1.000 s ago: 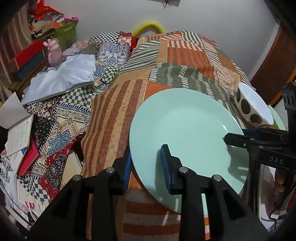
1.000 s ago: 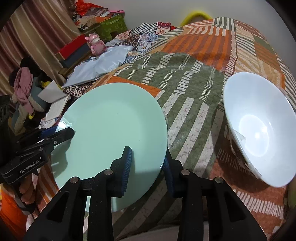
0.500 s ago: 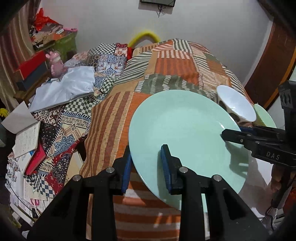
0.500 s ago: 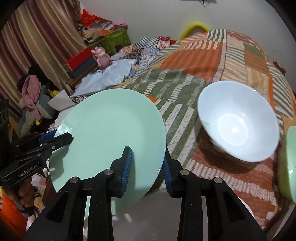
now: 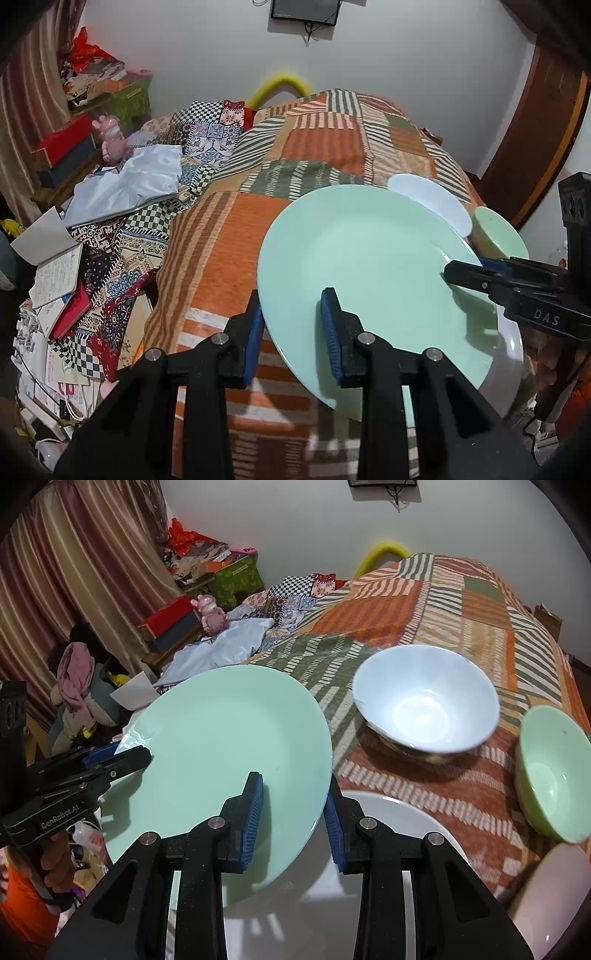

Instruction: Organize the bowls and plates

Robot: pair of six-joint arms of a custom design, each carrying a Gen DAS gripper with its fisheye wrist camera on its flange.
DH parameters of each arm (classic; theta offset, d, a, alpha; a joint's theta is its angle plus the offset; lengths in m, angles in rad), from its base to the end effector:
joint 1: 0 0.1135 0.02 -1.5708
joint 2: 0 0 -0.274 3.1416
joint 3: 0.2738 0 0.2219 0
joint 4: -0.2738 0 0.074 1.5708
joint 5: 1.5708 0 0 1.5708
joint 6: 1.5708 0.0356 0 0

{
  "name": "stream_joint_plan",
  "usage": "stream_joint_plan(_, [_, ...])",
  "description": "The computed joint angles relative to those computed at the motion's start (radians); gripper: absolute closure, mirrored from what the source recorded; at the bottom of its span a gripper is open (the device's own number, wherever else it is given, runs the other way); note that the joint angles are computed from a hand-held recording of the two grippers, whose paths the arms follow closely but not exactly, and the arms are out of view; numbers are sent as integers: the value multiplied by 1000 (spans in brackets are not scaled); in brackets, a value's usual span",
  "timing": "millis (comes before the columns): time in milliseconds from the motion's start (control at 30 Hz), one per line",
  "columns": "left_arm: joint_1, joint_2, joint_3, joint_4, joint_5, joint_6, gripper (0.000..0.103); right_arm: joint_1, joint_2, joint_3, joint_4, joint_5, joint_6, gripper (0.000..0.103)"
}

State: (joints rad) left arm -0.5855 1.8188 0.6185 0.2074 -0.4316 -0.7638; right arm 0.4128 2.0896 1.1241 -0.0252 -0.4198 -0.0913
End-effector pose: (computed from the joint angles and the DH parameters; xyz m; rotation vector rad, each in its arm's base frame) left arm 0.2404 -0.1416 0.1126 -0.3741 2.4068 -0.0352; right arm 0.3470 0.1678 0.1208 -0.7959 2.4380 0.6605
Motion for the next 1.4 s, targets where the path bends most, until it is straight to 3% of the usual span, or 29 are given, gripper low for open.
stream_joint_plan(333, [-133, 14, 79, -86, -53, -65, 74, -70, -93, -137, 52, -20, -3, 73])
stream_joint_plan(633, [-195, 54, 128, -100, -52, -68, 74, -136, -157, -255, 99, -39, 6, 74])
stream_joint_plan(1400, [-202, 195, 152, 7, 33, -111, 74, -177, -185, -415, 217, -8, 28, 74])
